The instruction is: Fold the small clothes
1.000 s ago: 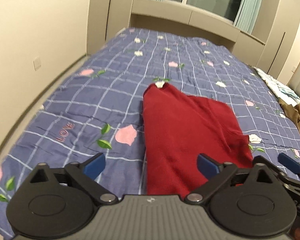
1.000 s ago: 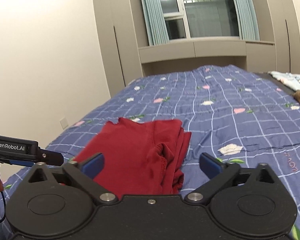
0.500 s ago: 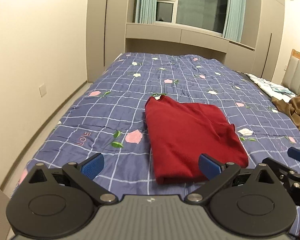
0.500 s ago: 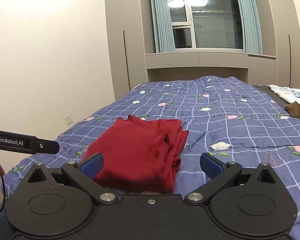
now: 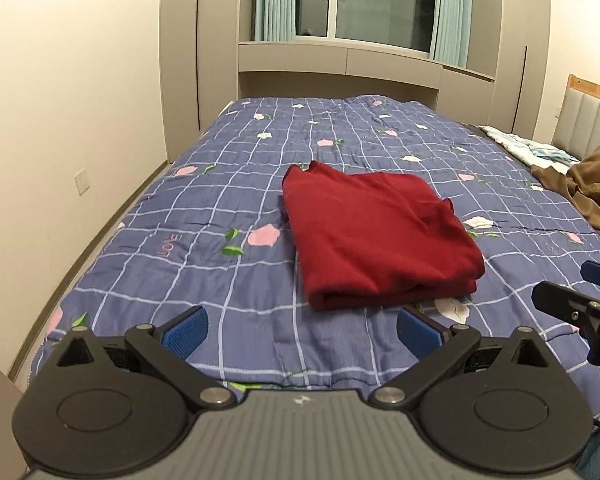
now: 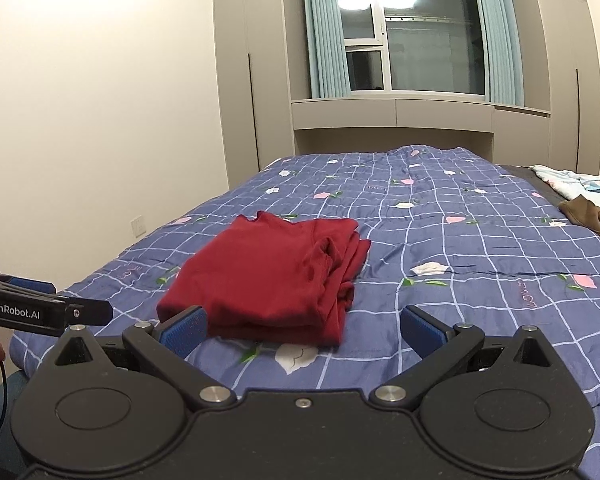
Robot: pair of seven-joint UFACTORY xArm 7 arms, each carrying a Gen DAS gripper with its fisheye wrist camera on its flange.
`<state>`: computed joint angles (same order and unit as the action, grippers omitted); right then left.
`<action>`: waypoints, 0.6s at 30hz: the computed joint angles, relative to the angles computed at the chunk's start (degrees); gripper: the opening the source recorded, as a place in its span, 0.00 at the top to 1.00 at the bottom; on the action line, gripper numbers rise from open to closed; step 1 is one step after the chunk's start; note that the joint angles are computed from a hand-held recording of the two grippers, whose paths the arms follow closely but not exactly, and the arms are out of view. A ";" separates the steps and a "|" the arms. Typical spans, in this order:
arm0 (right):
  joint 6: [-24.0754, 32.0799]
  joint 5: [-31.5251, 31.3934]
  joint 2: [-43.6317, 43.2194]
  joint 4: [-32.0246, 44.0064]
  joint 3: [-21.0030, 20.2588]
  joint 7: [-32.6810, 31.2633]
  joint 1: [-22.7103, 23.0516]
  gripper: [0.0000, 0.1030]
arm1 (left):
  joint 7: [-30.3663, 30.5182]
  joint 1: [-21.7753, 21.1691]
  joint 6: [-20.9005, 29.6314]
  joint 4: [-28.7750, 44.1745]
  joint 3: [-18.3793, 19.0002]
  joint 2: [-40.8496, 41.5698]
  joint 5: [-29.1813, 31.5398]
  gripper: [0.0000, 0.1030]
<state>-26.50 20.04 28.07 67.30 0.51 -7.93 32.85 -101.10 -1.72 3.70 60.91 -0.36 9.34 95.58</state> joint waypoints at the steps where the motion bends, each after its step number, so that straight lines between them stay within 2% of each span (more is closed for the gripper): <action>1: -0.06 -0.04 -0.04 -0.10 0.00 -0.09 0.03 0.01 | 0.08 0.04 -0.08 -0.15 0.02 -0.05 -0.12 0.01; 18: 0.00 0.02 0.13 -0.17 0.28 -0.28 -0.03 0.01 | 2.65 -0.42 -0.11 -0.82 0.45 -0.16 -2.75 0.01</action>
